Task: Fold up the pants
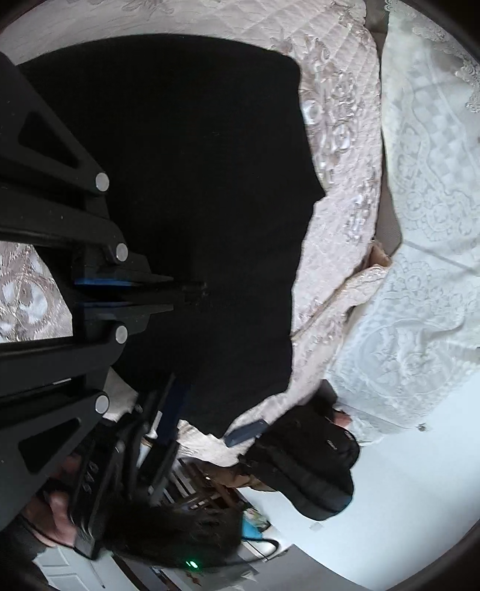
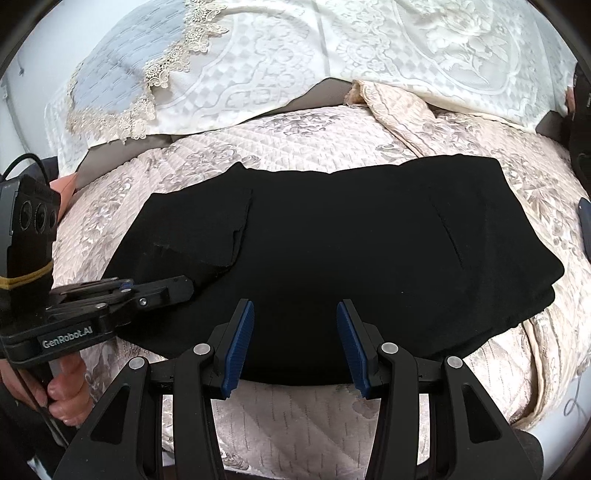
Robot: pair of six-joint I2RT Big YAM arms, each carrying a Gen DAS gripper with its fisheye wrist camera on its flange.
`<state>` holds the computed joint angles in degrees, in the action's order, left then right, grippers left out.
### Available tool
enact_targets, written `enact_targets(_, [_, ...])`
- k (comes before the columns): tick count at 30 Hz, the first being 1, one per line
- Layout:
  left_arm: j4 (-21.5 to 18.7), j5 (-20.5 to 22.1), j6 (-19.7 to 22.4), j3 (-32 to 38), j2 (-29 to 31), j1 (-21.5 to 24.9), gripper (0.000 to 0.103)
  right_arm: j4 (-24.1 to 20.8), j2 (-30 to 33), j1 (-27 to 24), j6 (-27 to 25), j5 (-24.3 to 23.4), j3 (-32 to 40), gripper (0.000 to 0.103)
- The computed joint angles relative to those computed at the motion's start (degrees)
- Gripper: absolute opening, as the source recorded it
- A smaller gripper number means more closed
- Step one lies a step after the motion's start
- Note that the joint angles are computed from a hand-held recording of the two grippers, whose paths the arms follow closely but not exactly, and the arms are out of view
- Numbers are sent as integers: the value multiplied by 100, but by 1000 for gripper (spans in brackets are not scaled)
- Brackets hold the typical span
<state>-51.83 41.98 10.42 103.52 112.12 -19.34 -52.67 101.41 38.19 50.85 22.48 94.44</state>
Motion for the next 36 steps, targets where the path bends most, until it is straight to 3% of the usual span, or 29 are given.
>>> enact_targets(7, [22, -34, -102, 120, 121, -149, 7, 27, 21, -16, 20, -21, 30, 47])
enact_targets(10, [-459, -50, -24, 346, 350, -182, 8, -11, -1, -16, 28, -11, 16, 47])
enact_targets(12, [-394, 78, -10, 203, 249, -144, 19, -17, -30, -21, 41, 1, -17, 47])
enact_targets(14, [-539, 357, 65, 178, 175, -81, 38, -13, -65, -27, 58, 19, -64, 47])
enact_targets(17, [-163, 556, 6, -204, -187, 48, 39, 64, -112, -58, 121, -40, -140, 47])
enact_targets(20, [337, 338, -257, -524, -464, 203, 39, 238, -137, -72, 106, -107, -180, 47])
enact_targets(23, [805, -411, -516, -735, -611, 387, 39, 475, -67, -100, -27, -344, -106, 47])
enact_targets(26, [875, -916, -619, -716, -551, 524, 39, 654, 81, -137, -136, -606, 23, 47])
enact_targets(30, [890, -875, -680, -876, -595, 684, 39, 670, 332, -138, -305, -786, 295, 45])
enact_targets(33, [977, -836, -580, -1050, -668, 656, 39, 706, 438, -69, -521, -743, 409, 30])
enact_targets(36, [951, -954, -498, -1134, -671, 590, 39, 85, 702, -28, -705, -716, 713, 24])
